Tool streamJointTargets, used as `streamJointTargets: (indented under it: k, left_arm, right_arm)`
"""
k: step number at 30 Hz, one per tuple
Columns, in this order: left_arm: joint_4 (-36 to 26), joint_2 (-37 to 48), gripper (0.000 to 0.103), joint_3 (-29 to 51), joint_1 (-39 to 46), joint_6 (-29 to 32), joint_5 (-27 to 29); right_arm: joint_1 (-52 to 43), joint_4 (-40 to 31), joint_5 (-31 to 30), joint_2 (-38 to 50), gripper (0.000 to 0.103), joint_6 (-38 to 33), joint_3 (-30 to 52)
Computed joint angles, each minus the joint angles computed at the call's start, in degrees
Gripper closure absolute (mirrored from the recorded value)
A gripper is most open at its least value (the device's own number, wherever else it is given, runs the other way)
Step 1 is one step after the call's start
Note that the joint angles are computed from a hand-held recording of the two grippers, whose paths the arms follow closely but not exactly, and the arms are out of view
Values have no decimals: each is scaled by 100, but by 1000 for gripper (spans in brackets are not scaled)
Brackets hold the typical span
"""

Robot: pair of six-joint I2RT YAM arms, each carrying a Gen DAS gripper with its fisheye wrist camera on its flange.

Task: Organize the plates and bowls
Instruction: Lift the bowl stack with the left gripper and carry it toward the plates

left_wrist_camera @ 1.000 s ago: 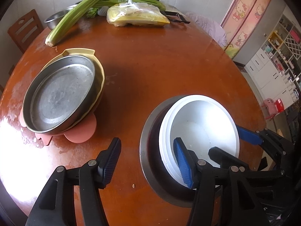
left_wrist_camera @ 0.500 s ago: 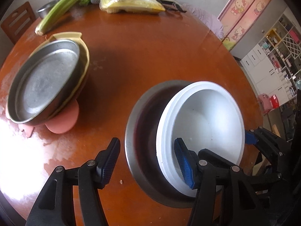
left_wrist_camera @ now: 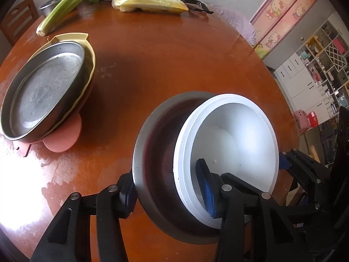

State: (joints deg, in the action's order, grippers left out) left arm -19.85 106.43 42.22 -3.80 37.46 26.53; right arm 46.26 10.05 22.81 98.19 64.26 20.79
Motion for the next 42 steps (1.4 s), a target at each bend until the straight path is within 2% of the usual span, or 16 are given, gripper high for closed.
streamJointTargets:
  k: [17, 25, 34, 42]
  left_arm:
    - [-154, -101, 54, 61, 209, 144, 67]
    - [-528, -278, 53, 270, 474, 320, 251]
    - [-1314, -279, 53, 1257, 1054, 564, 589]
    - [-1921, 286, 53, 2597, 1498, 634, 733]
  right_arm:
    - [68, -324, 108, -78, 38, -40, 213]
    - [119, -770, 266, -320, 38, -149, 445]
    - [-154, -1509, 437, -429, 38, -966, 1425]
    - [-513, -1791, 329, 151, 38, -1878, 2743]
